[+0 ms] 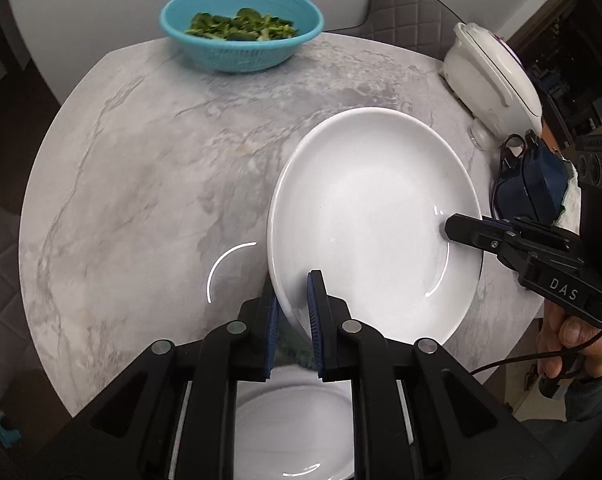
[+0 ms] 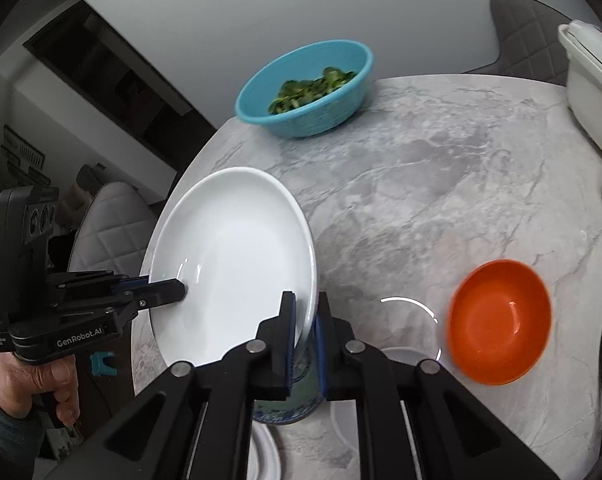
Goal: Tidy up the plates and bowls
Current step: 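Lower the small plate onto the stacked plates and open both grippers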
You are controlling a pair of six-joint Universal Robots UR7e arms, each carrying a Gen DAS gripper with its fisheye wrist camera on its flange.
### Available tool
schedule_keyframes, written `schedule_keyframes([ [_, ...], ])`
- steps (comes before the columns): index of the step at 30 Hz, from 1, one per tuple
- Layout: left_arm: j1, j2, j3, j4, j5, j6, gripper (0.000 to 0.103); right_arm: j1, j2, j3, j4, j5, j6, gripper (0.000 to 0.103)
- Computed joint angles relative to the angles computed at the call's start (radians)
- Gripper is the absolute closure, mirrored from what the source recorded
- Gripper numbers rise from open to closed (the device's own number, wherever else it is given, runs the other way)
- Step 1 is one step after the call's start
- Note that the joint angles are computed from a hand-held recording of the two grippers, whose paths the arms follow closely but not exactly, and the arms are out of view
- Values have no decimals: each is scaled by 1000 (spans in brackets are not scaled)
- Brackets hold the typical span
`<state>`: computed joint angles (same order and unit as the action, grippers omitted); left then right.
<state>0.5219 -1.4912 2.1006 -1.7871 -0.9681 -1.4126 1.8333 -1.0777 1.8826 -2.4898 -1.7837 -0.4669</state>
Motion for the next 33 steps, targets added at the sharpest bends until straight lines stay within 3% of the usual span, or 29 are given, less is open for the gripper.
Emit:
schedule_keyframes([
  [7, -256, -222, 190, 161, -111, -394, 91, 62, -34, 148, -2, -3, -39, 92],
  [13, -436, -255, 328, 109, -250, -615, 91, 75, -53, 265, -18, -56, -78, 93],
  [21, -515, -141, 428, -107, -340, -701, 90, 36, -63, 385, -63, -155, -101, 93],
  [28, -561, -124, 461, -134, -383, -750, 90, 26, -52, 431, -104, -197, -132, 93],
  [33, -550, -83, 458, -150, -398, -729, 89, 22, -33, 442, -123, -216, -139, 92],
])
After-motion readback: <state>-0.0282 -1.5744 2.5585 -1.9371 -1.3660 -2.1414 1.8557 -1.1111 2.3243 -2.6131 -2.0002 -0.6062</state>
